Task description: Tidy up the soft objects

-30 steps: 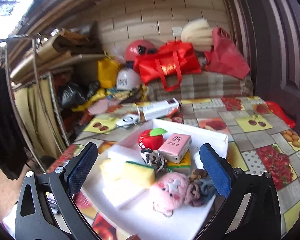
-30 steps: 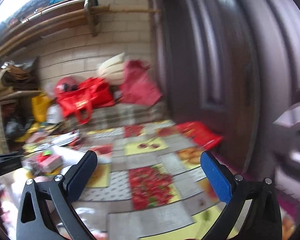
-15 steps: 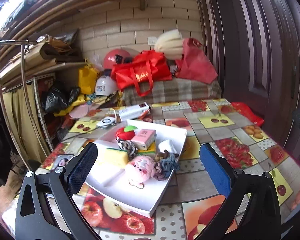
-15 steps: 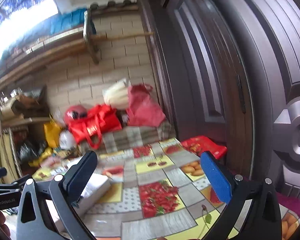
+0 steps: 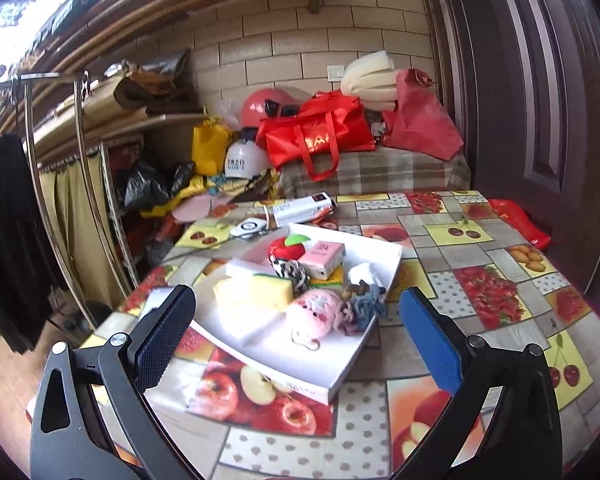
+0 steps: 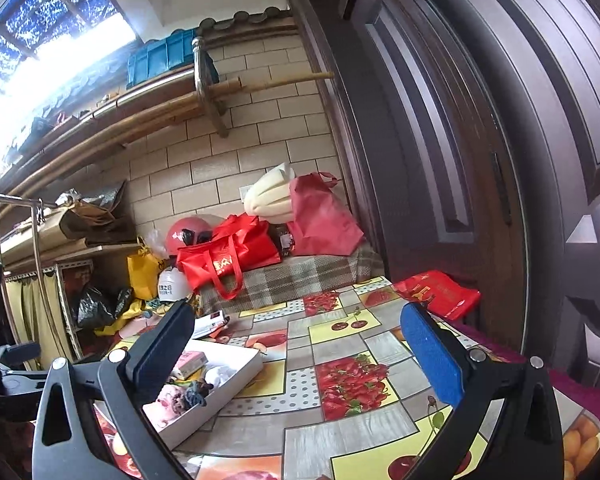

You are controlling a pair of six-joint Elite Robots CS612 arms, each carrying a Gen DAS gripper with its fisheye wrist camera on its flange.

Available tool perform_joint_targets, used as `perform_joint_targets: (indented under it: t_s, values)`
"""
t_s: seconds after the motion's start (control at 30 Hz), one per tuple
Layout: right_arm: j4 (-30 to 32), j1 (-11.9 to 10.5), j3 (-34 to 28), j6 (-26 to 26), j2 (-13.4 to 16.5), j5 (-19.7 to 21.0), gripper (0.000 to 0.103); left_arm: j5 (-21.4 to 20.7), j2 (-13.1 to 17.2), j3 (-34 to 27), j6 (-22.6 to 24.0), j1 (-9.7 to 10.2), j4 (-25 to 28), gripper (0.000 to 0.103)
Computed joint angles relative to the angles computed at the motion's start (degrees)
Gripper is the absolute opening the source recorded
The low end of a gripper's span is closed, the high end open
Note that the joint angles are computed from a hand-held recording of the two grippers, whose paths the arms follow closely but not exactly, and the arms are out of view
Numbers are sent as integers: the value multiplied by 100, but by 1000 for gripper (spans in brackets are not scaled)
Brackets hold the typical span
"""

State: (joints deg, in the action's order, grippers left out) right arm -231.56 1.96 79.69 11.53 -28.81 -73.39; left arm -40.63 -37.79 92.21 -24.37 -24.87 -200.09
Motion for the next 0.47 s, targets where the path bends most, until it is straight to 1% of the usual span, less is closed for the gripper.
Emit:
perform_joint_targets:
  t_s: [0.1, 0.23, 0.47]
  values:
    - [-161, -15, 82, 7, -22, -21, 103, 51, -50, 83, -139, -18, 31, 103]
    - [-319, -35, 164, 76, -50, -38, 103, 121, -96, 144, -161, -47, 57, 103]
    - [-299, -56, 184, 174, -60, -8, 103, 123, -122, 195, -248, -60, 84, 103]
